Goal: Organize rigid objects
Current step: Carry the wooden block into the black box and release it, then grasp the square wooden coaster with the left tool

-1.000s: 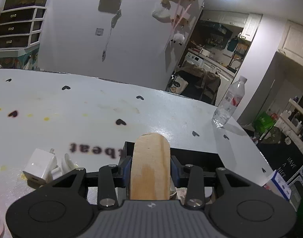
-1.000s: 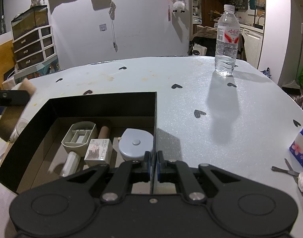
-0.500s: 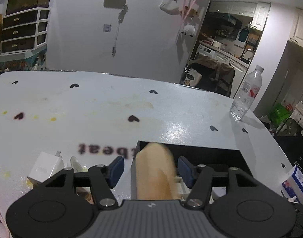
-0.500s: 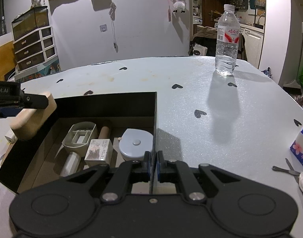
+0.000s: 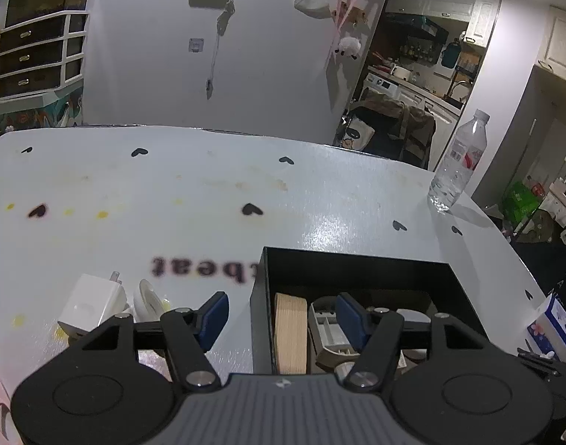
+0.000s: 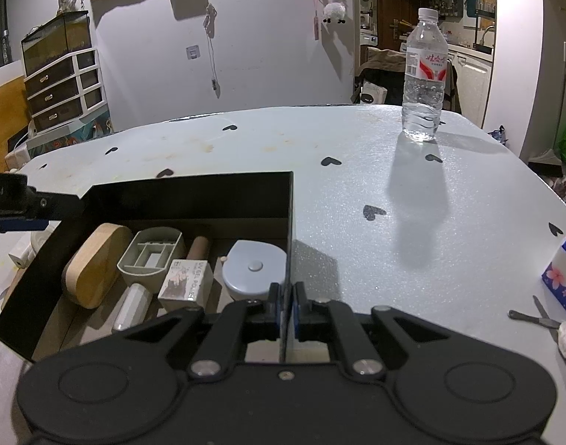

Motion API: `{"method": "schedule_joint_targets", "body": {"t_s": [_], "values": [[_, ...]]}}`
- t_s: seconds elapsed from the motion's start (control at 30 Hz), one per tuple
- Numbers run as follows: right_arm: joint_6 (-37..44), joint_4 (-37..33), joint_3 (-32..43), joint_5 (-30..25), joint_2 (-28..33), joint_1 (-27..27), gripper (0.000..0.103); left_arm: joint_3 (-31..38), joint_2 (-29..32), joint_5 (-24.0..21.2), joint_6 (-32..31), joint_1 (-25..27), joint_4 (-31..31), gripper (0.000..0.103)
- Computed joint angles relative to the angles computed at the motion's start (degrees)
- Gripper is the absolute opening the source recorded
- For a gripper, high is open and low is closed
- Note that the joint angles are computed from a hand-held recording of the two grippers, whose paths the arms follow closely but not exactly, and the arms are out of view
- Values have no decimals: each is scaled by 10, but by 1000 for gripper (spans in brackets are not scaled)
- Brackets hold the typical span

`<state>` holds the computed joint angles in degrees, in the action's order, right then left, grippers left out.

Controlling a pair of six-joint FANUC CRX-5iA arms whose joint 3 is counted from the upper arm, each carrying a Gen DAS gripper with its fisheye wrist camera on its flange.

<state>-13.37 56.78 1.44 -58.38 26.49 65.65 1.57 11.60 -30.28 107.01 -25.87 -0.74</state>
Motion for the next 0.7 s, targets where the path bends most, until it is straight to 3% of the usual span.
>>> {"method": "schedule_joint_targets", "body": {"t_s": [0.37,0.7], "values": [[1,0,1,-1,1,0,7,-37,-25,9,-64,2,35,90],[2,-1,1,-2,1,0,7,-78,-60,16,-78,1,33,103]]}}
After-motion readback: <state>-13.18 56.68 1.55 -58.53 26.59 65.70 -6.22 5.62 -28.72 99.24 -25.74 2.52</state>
